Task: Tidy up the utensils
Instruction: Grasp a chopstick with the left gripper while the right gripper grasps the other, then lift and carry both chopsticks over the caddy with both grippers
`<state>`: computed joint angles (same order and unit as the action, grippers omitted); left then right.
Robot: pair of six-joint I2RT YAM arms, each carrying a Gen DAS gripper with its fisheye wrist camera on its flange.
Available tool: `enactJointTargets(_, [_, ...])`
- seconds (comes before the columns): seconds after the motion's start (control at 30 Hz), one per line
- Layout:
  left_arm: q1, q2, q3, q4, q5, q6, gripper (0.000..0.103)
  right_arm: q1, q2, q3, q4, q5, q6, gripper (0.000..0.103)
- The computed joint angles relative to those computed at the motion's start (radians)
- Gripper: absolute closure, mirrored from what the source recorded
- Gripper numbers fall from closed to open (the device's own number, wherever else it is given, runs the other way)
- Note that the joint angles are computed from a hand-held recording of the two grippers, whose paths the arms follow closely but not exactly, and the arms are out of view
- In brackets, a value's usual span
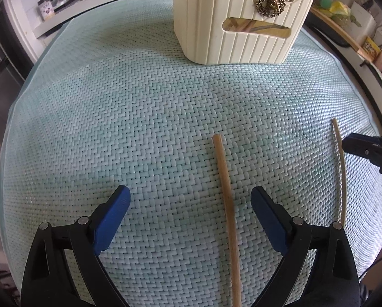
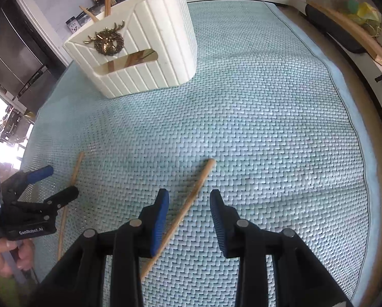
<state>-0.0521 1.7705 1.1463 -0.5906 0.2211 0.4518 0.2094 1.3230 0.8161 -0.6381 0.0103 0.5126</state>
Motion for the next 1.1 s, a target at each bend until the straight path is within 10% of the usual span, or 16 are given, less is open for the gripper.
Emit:
enactJointTargets(0.23, [-0.049,0.040,0.067,-0.031,-0.008,-0.009,0.032,0.033,0.142,0.093,0.025,0.043,-0.004,0.073])
enactJointTargets(0.37, [-0.078,0.076,0.142,-0.092,0.005,-0.002,0.096,0.023,0.172,0.120,0.028,0.052,0.003,0.093])
enactJointTargets(0.73, [0.061,0.007,0.315,-0.288,0.236,0.011,0.098,-0.113,-0.194,0.034,0.008,-0.088,-0.068,0.096])
enactJointTargets(1.1, [0.223,-0.221,0.317,-0.396,0.431,0.069,0.098,0.148,-0.473,0.148,-0.190,0.144,0.007,0.096])
